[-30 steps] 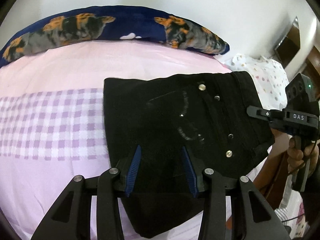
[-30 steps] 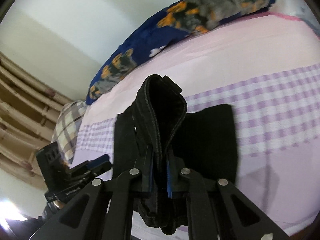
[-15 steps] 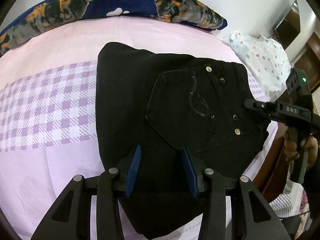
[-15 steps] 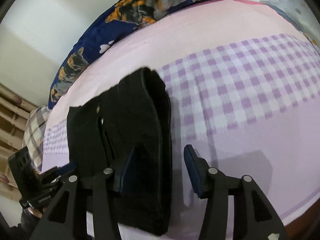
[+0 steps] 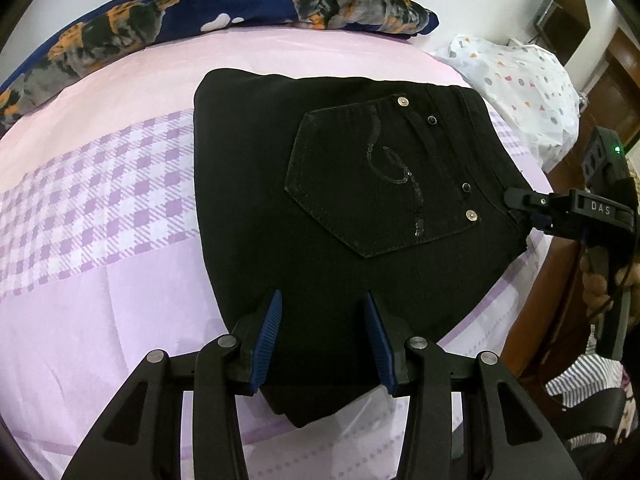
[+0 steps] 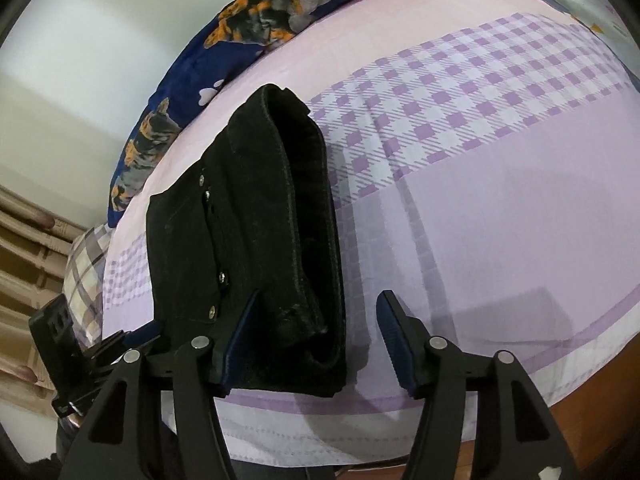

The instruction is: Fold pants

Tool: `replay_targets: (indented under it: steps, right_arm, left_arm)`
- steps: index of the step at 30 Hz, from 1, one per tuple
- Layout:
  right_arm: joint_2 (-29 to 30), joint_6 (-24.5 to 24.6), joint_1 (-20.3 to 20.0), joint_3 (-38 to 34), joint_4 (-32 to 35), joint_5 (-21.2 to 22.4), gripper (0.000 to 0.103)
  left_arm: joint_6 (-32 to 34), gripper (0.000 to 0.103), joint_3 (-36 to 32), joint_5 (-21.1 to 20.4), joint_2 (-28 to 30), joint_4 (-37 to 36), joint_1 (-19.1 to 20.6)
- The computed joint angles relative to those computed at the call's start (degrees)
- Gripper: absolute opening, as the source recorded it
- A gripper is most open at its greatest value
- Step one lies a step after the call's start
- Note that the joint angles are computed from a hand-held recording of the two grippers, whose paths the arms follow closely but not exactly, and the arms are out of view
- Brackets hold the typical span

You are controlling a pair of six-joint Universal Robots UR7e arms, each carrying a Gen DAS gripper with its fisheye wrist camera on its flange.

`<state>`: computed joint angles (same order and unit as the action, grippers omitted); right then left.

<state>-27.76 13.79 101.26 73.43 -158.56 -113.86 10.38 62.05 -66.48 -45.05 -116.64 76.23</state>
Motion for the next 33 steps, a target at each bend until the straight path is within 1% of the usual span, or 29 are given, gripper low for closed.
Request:
replay_targets:
  steps: [3, 11, 14, 15, 18, 21, 24, 27, 30, 33]
  right_arm:
    - [-0.19, 0.77, -0.14, 0.52, -0.7, 0.18, 0.059]
    - [-0.02, 0.27, 0.14, -0.1, 0.26, -1.04, 0.06]
    - [0.41, 0.01, 0.37, -1.37, 1.81, -1.99, 0.063]
    - [0.58, -0.19, 0.45, -1.87, 2.46, -2.45, 0.065]
    - [0.76, -0.8, 0.47, -2.66, 3.68, -2.72, 0.066]
    - [0.9, -1.41, 0.49, -3.44, 4.77, -2.85, 0.066]
    - [1.06, -2.02, 0.7, -4.03, 5.69, -3.56, 0.066]
    - [1.38, -2.82, 0.98, -5.02, 6.66, -4.54, 0.066]
    - [2.04, -4.63, 1.75, -6.25, 6.58, -7.17, 0.066]
    - [2.9, -7.51, 2.88, -7.22, 4.57, -10.69, 0.066]
  left_arm:
    - [-0.32, 0.044, 1.41, 1.99, -0.66, -1.19, -0.62]
    - [0.0, 0.045, 4.77, 9.89, -2.07, -6.58, -2.41]
    - [-0.08, 0.048, 5.0, 12.35, -2.32, -8.15, -2.6]
    - [-0.22, 0.049, 4.91, 12.7, -2.32, -8.33, -2.61]
    - [-1.21, 0.049, 3.89, 13.62, -1.94, -8.1, -2.42]
    - [-2.29, 0.049, 3.71, 14.68, -1.9, -7.74, -2.35]
    - [-3.28, 0.049, 3.09, 16.6, -1.32, -7.45, -2.34]
    - [-4.29, 0.049, 2.6, 17.69, -0.82, -7.7, -2.21]
    - [-6.33, 0.05, 1.73, 18.71, -0.25, -8.06, -1.8]
    - [-8.53, 0.05, 0.68, 17.79, -0.06, -8.13, -1.15]
